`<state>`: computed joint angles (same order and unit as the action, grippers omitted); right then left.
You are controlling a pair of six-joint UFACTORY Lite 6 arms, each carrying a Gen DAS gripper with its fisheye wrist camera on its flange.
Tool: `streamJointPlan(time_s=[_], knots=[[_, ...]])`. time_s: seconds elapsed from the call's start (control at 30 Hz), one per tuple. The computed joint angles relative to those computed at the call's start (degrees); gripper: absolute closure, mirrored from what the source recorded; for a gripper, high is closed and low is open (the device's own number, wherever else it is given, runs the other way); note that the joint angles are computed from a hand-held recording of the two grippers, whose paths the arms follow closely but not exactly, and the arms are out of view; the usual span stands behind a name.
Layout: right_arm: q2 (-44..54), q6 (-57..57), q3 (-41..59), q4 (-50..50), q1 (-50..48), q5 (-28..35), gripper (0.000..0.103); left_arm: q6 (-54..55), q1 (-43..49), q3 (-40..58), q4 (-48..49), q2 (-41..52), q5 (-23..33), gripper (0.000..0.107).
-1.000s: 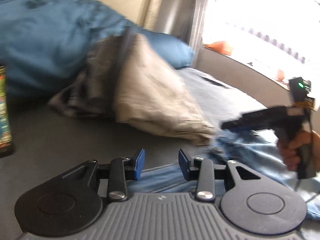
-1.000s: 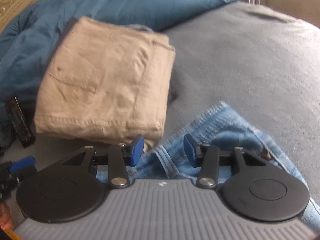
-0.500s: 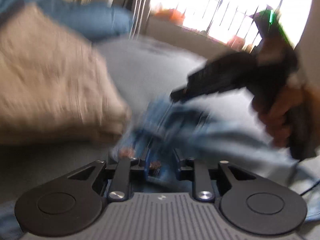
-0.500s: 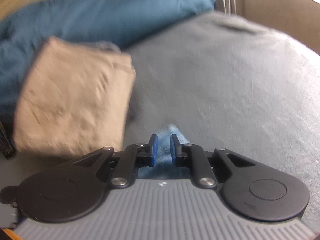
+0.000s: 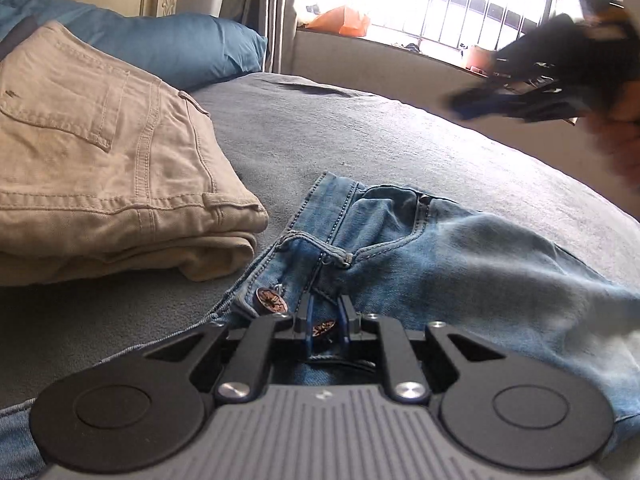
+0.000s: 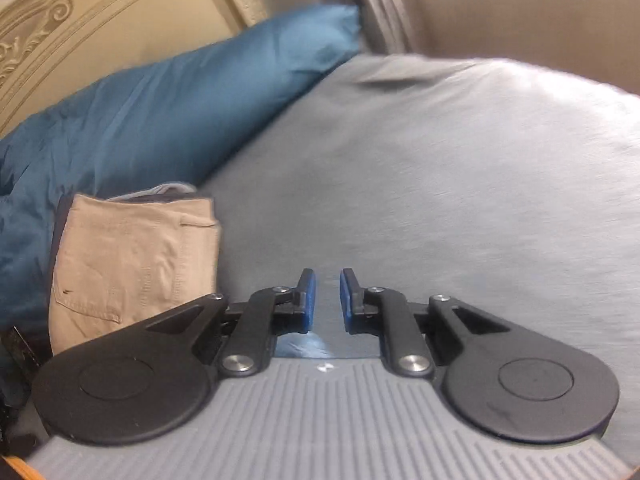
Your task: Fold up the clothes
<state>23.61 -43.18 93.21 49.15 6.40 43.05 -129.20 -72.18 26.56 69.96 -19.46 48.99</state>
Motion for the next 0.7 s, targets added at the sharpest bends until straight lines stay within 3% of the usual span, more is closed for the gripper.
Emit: streamJointPlan(time_s=[0.13, 0.23, 0.3, 0.43, 0.53, 0.7], knots=[[-7.17, 0.92, -4.31, -9.24, -7.28, 8.32, 0.088, 0.37, 0.64, 0.16, 0.20, 0.27, -0.50, 0.092], [-12.53, -1.66, -13.05, -12.77, -10.92, 11.43, 0.088, 1.00, 2.10, 0.37, 0.85, 0.91, -1.43, 0.092], [-15.15, -1.52, -20.27, -15.89, -10.59, 7.63, 0.088, 1.45, 2.04, 0.98, 0.69, 1.79, -1.12, 0.092], [-15.34, -6.28, -30.86, -13.92, -10.57, -4.50, 0.100, 2.10, 1.67, 2.02, 0.42, 3.39, -0.16, 0.092], [-20.25, 1.28, -33.95, -17.20, -10.44, -11.26, 0.092, 1.64, 1.54, 2.00, 0.89, 3.84, 0.21, 0.092], [-22.65, -2.19, -32.75, -11.72, -12.13, -3.66, 0.092, 2.00, 1.39, 2.45, 1.20, 4.81, 0.72, 0.092]])
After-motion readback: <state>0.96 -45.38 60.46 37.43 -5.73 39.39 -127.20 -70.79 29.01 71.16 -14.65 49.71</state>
